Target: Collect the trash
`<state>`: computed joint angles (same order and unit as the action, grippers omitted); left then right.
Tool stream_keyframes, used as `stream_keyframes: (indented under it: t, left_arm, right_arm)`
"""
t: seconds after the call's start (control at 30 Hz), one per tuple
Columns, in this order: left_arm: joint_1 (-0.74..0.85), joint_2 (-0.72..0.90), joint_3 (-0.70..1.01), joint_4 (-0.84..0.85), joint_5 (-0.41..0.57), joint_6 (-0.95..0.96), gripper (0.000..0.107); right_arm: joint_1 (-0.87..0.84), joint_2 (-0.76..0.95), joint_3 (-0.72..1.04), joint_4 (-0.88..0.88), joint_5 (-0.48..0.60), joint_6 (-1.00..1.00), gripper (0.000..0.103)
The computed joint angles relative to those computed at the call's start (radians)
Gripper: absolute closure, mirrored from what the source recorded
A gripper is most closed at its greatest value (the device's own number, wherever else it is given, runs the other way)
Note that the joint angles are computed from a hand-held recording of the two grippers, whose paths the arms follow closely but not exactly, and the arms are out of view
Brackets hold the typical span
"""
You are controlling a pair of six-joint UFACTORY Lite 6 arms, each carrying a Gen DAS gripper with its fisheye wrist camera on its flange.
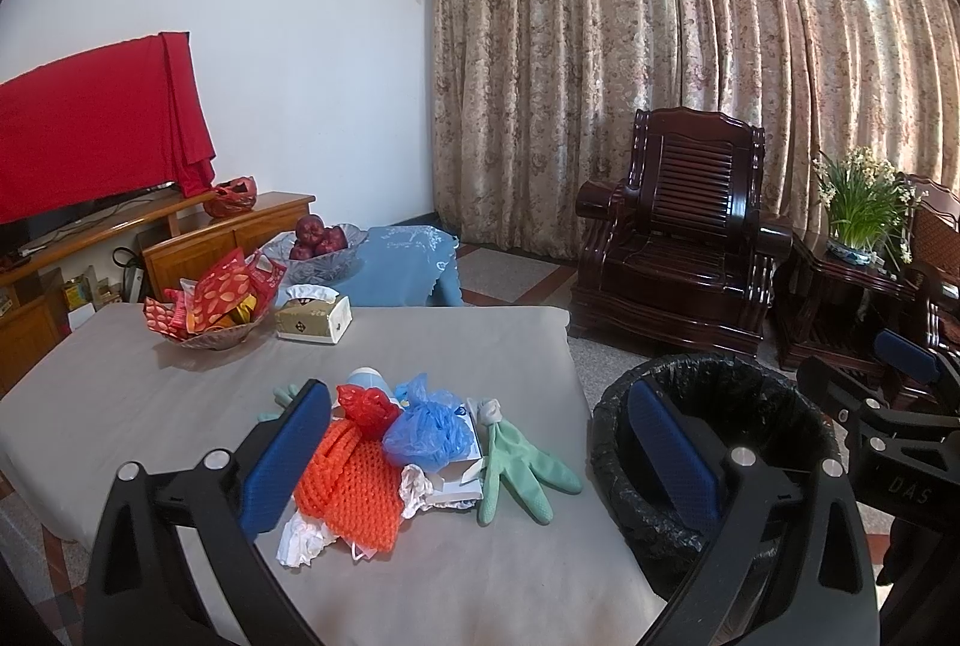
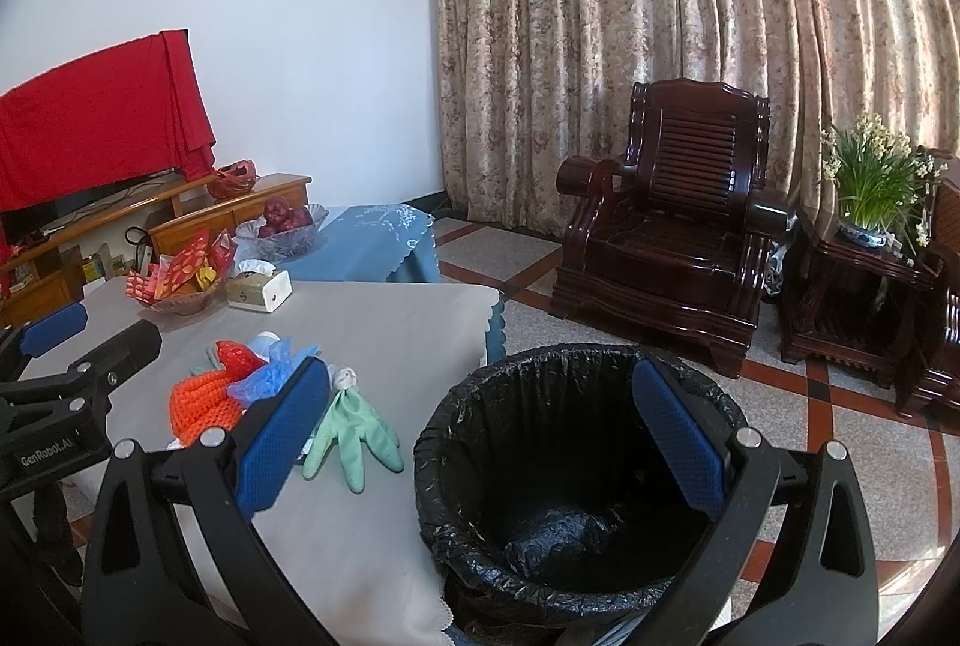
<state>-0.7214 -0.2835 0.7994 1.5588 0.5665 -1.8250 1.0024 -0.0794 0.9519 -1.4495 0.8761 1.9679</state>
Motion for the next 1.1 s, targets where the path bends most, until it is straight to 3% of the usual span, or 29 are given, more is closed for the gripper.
stream_keyframes:
  t: [0.63,0.73,0.93,1.1]
  left_arm:
    - [0.003,-0.022,-0.017,-0.011,-0.001,0.005,0.010]
    - [0.073,-0.062,-0.058,0.013,-0.060,0.007,0.010]
    - [0.129,-0.043,-0.062,0.055,-0.084,-0.031,0.010]
    - [0.299,0.030,-0.036,0.124,-0.162,-0.063,0.010]
  right_arm:
    - [-0.002,0.034,-0.006,-0.030,-0.015,0.043,0.005]
    - [-0.021,0.037,-0.004,-0.038,-0.045,0.037,0.005]
    - [-0.048,0.106,0.065,-0.065,-0.100,0.027,0.005]
    - [-0.102,0.260,0.208,-0.087,-0.214,0.006,0.005]
